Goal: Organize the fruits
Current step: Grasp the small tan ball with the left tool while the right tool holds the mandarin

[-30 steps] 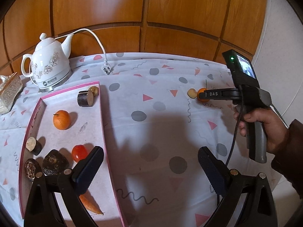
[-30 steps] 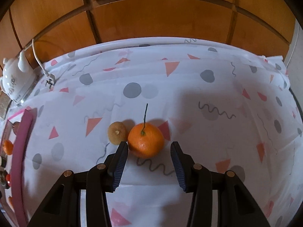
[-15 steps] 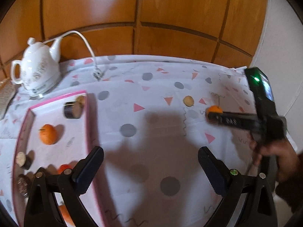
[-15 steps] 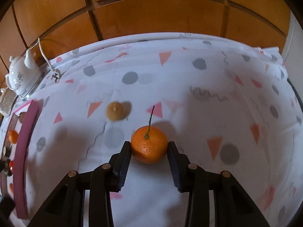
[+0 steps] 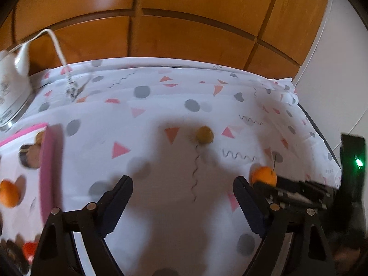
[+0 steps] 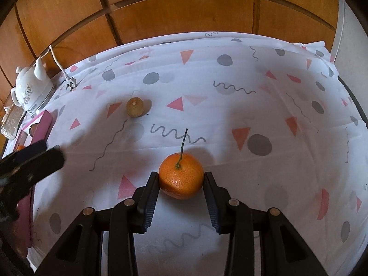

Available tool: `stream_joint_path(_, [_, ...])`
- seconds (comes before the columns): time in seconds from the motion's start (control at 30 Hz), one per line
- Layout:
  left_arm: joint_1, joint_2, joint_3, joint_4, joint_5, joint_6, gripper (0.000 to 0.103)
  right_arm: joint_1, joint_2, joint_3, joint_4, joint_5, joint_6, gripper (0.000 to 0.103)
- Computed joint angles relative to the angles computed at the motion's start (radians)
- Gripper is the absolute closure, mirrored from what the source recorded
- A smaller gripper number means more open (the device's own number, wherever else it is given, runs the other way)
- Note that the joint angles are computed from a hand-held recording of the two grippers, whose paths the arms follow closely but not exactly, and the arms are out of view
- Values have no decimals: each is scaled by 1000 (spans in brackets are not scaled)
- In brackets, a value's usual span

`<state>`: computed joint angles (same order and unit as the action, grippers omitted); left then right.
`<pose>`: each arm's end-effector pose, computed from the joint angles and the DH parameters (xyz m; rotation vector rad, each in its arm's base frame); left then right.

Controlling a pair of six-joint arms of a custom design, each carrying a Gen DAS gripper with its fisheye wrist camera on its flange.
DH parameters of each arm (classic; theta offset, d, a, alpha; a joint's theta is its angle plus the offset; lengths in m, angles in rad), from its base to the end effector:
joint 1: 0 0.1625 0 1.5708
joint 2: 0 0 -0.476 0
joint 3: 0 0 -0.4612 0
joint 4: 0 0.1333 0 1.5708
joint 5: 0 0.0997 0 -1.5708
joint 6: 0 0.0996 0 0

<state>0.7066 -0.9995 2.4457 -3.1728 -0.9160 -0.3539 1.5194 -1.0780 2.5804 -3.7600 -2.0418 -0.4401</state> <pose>-0.1977 -0.4237 0.0427 0.5917 2.5427 -0.6741 0.0679 -0.3941 0.1163 0.2657 -2.4338 0.7036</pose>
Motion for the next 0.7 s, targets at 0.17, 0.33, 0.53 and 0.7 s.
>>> stream_joint_path(0.17, [40, 74, -94, 16, -29, 64, 27, -11, -7, 2, 9, 20, 4, 64])
stream_joint_path(0.33, [74, 134, -171, 49, -60, 93, 38, -16, -10, 5, 8, 32, 4, 64])
stream_joint_path(0.53, [94, 194, -235, 74, -67, 106, 44, -20, -11, 5, 8, 38, -5, 63])
stream_joint_path(0.7, [105, 241, -276, 89, -51, 118, 70, -23, -14, 6, 11, 42, -5, 63])
